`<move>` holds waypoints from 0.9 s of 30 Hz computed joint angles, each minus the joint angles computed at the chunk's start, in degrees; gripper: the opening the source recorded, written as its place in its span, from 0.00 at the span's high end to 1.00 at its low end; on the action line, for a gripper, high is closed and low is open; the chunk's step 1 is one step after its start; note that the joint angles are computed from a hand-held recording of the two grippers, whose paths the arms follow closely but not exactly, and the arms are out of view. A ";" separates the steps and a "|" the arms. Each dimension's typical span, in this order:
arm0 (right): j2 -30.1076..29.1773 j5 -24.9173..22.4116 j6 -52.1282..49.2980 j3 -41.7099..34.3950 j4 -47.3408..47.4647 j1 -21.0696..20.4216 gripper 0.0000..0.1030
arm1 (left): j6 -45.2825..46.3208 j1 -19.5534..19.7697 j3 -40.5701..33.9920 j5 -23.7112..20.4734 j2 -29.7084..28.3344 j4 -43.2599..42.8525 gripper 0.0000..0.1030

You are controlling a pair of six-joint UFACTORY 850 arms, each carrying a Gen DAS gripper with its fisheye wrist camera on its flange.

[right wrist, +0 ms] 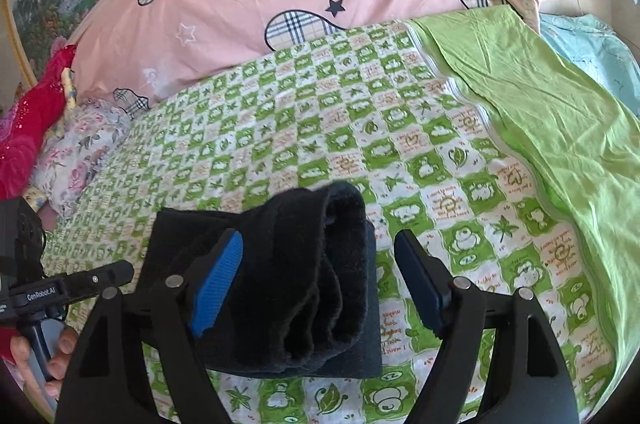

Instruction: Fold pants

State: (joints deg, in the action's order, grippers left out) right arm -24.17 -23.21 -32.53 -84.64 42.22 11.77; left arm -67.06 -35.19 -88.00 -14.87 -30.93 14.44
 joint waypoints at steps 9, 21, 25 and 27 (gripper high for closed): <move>-0.36 1.92 11.12 1.49 -13.15 0.18 0.24 | 5.44 0.86 -1.47 -0.84 -1.86 -5.63 0.31; -0.19 -2.71 -3.04 3.07 4.57 -3.09 0.24 | 8.95 1.34 -3.70 -2.31 -3.85 -8.50 0.31; -0.52 -5.41 -9.79 2.25 12.45 -2.95 0.24 | 10.48 1.46 -4.51 -2.86 -4.35 -9.69 0.31; -1.34 -6.11 -9.04 1.41 11.40 -2.43 0.24 | 11.01 1.51 -4.99 -3.22 -4.73 -10.02 0.31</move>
State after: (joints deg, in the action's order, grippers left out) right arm -25.50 -29.32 -41.57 -83.23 53.62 9.35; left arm -56.05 -33.68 -92.99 -18.09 -35.66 4.43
